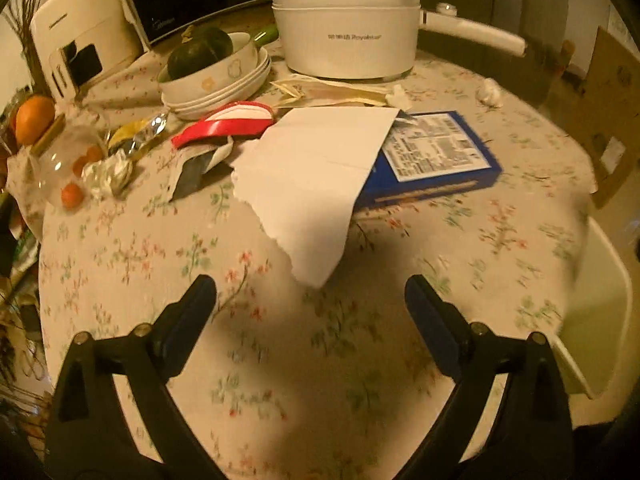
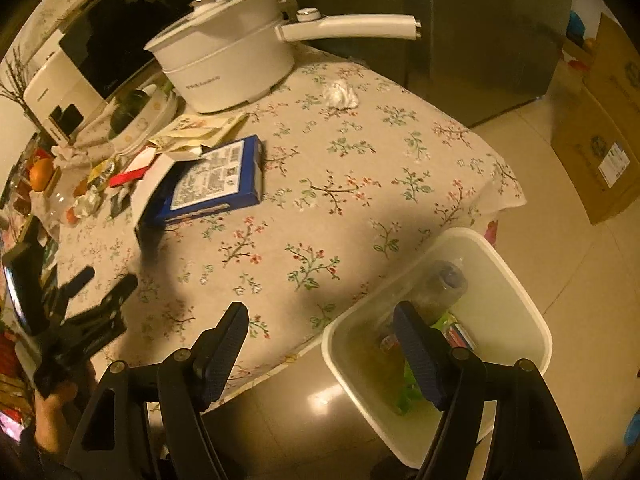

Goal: Collect trash
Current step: 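Move the left gripper back to the table and grasp the white paper sheet, then grasp the blue biscuit box with the right gripper and lift it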

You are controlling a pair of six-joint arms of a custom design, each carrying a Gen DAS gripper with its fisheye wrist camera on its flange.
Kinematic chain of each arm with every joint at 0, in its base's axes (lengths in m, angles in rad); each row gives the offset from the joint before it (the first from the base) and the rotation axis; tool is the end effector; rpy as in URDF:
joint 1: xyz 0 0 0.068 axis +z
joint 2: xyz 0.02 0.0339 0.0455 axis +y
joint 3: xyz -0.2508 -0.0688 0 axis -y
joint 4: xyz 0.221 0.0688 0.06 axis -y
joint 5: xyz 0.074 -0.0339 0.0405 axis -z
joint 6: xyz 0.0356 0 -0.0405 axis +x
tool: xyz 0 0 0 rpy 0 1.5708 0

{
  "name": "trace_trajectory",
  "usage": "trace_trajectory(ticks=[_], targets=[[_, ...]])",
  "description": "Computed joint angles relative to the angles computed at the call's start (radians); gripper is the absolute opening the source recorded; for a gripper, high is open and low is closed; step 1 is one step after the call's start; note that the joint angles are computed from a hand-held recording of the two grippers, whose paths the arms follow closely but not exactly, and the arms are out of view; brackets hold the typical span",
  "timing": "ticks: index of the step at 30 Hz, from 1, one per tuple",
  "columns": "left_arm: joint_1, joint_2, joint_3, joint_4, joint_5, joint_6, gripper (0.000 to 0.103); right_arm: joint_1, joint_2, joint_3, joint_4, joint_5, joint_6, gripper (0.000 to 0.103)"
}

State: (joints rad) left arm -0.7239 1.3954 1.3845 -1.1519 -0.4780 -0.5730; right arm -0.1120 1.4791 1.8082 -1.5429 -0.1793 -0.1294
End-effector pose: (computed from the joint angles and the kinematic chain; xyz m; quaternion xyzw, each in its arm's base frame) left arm 0.1905 -0.1465 0.3211 0.0239 0.9523 0.0659 0.2969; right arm 0.2242 -0.0188 0.3893 -0.0244 0.9800 0.0662 0.1862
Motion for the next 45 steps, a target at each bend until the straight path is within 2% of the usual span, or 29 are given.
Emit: trace_trajectory(ticks=[4, 7, 9, 10, 12, 14, 19, 23, 26, 31, 35, 39, 43, 45], targets=[[0.013, 0.072, -0.002, 0.06, -0.085, 0.05, 0.094, 0.007, 0.005, -0.036, 0.028, 0.029, 0.01, 0.077], [0.054, 0.097, 0.0, 0.086, -0.056, 0.046, 0.08, 0.022, 0.008, -0.067, 0.048, 0.058, 0.012, 0.077], [0.07, 0.109, 0.014, 0.085, -0.025, 0.031, 0.057, 0.034, 0.011, -0.083, 0.056, 0.073, 0.007, 0.077], [0.074, 0.112, 0.019, 0.084, -0.016, 0.029, 0.049, 0.04, 0.011, -0.088, 0.059, 0.078, 0.005, 0.077], [0.08, 0.104, 0.019, 0.09, 0.017, 0.033, 0.023, 0.062, 0.007, -0.11, 0.072, 0.093, -0.011, 0.077], [0.084, 0.101, 0.033, 0.073, 0.031, 0.025, 0.021, 0.087, 0.0, -0.13, 0.088, 0.118, -0.024, 0.077], [0.162, 0.017, 0.023, 0.058, 0.143, -0.004, 0.013, 0.127, -0.004, -0.152, 0.113, 0.125, -0.044, 0.077], [0.23, -0.059, 0.024, 0.021, 0.21, 0.021, 0.005, 0.178, 0.039, -0.146, 0.143, 0.131, -0.063, 0.082], [0.272, -0.125, 0.026, -0.006, 0.25, 0.043, 0.002, 0.221, 0.099, -0.1, 0.157, 0.149, -0.055, 0.082], [0.376, -0.211, 0.042, -0.045, 0.327, 0.09, 0.001, 0.293, 0.177, 0.008, 0.2, 0.088, -0.086, 0.085], [0.469, -0.251, 0.07, -0.085, 0.383, 0.122, 0.001, 0.38, 0.278, 0.129, 0.202, 0.089, -0.151, 0.088], [0.584, -0.295, 0.096, -0.126, 0.449, 0.155, 0.001, 0.401, 0.406, 0.27, 0.197, 0.09, -0.193, 0.089], [0.666, -0.316, 0.122, -0.149, 0.514, 0.187, 0.001, 0.387, 0.57, 0.5, 0.102, -0.005, -0.245, 0.089], [0.69, -0.321, 0.134, -0.161, 0.534, 0.197, 0.001, 0.387, 0.695, 0.704, 0.002, -0.032, -0.287, 0.089]])
